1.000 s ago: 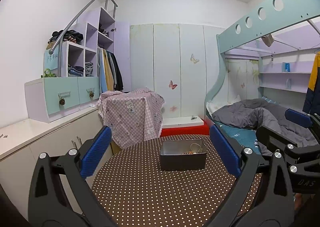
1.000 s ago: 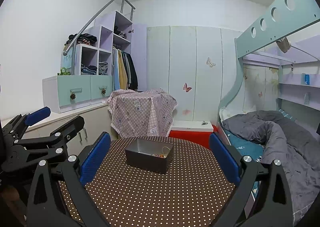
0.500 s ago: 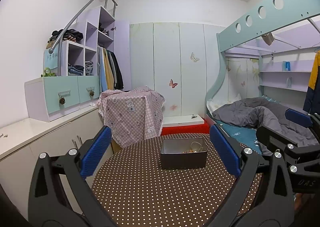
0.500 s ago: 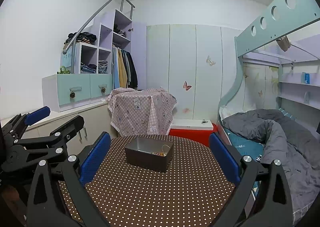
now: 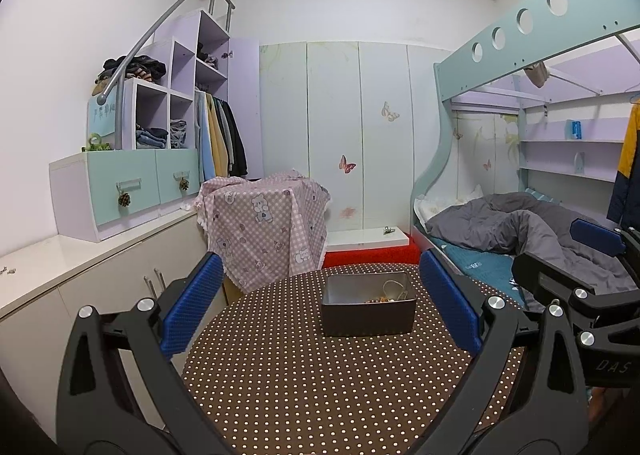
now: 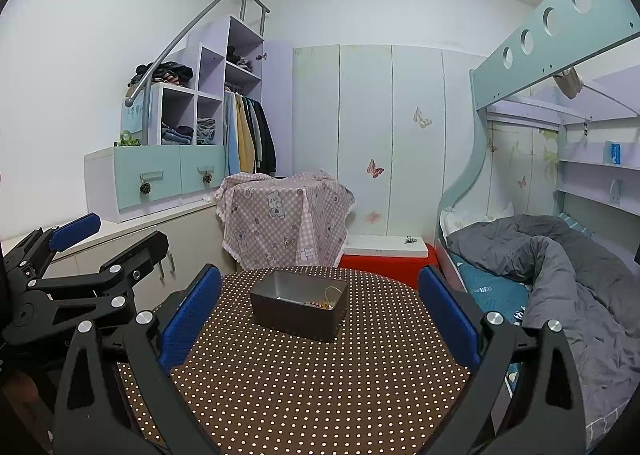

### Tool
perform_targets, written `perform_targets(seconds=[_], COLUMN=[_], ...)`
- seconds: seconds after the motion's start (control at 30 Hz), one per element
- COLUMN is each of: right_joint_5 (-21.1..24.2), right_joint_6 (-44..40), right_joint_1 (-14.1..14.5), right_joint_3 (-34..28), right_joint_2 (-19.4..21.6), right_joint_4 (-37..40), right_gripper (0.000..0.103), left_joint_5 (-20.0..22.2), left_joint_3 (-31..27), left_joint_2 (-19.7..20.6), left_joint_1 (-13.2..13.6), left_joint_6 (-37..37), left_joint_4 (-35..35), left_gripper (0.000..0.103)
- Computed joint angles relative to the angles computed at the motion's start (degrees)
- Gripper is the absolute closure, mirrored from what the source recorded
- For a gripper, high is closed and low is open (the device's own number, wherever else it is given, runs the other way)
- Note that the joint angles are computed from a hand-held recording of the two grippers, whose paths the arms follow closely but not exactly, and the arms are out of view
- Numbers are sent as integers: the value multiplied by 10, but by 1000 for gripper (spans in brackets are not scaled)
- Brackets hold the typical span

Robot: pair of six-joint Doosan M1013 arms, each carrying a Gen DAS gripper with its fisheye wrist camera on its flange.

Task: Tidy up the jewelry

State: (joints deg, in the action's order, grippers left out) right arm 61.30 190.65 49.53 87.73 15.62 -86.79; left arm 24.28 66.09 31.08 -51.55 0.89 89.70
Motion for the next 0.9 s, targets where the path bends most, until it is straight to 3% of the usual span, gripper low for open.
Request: perform_targets(seconds=[0.23,0.5,0.7,0.77,0.9], right_joint_5=[-10,-52,-101,-108,-114], right_joint_6=[-2,-3,-58,-98,-183], right_joint_1=[-5,-24,-52,-63,-83], right_joint_3=[-1,2,-7,-15,-33], right_joint_2=[2,0,7,13,29], right_joint_4=[10,39,132,184,285], right_gripper=[8,8,8,8,8], left_joint_5=[-4,2,62,117,210], left_joint_3=[-8,-30,-89,-129,-200], left_joint_2=[5,20,57,80,122], left_joint_1=[3,7,12,16,33], left_joint_6=[33,105,318,405,507], left_joint_4=[-38,-112,-325,-423,-584], left_gripper=[6,6,6,6,6])
